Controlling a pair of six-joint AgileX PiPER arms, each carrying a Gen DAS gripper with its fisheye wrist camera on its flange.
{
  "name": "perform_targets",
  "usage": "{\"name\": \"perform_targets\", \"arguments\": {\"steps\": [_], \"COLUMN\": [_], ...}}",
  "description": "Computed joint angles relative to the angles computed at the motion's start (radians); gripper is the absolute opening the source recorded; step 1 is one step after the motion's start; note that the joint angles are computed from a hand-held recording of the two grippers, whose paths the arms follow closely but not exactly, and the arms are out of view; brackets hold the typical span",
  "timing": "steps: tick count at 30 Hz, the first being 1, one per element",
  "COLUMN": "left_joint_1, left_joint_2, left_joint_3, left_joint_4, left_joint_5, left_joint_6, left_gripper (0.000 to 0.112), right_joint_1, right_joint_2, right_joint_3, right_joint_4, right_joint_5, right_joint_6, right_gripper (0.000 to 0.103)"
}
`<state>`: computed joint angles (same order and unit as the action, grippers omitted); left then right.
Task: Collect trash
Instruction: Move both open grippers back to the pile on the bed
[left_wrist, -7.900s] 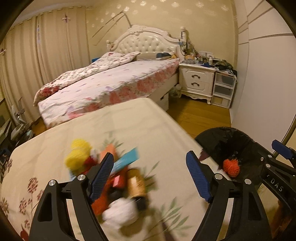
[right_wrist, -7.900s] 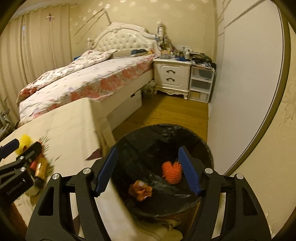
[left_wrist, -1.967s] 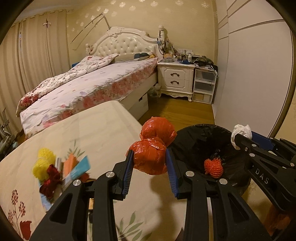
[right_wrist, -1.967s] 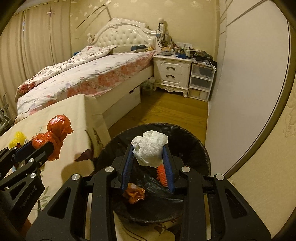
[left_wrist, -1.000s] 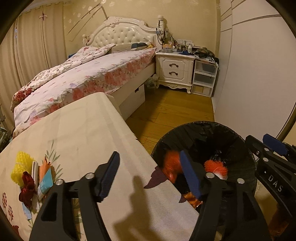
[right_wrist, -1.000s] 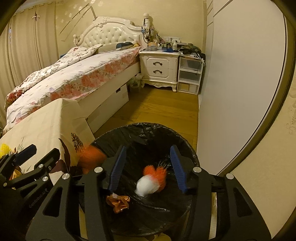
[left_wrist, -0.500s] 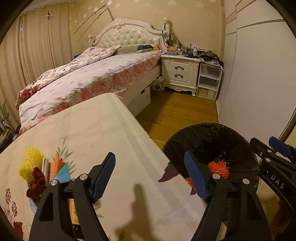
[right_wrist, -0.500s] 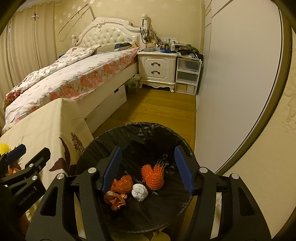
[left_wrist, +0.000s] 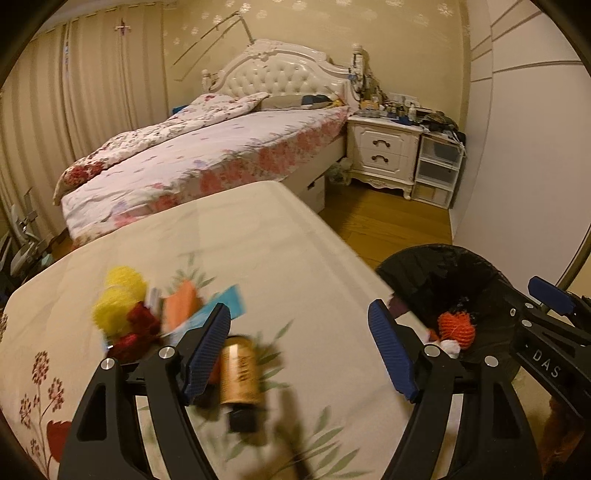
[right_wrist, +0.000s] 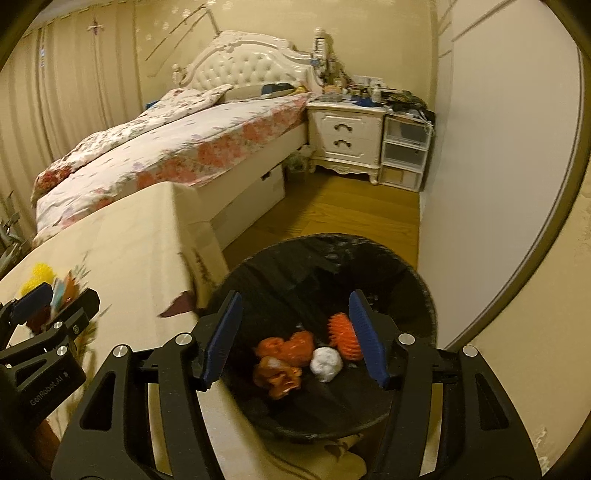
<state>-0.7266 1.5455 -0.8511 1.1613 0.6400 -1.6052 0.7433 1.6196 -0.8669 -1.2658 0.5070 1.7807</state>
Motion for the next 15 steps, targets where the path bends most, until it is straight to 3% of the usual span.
{"name": "perform_targets", "arguments": {"steps": [15], "left_joint_1": [0.138], "left_joint_2": [-0.255], "left_joint_3": [0.235], "left_joint_4": [-0.040], "left_joint_5": [0.027], "left_joint_6": [0.028], "left_gripper": [0.075], "right_joint_1": [0.179], "right_joint_2": [0.097], "right_joint_3": [-0.156], "right_joint_4": [0.097], "right_joint_5": [0.038], "right_joint_6": [-0.121], "right_gripper": [0.059]}}
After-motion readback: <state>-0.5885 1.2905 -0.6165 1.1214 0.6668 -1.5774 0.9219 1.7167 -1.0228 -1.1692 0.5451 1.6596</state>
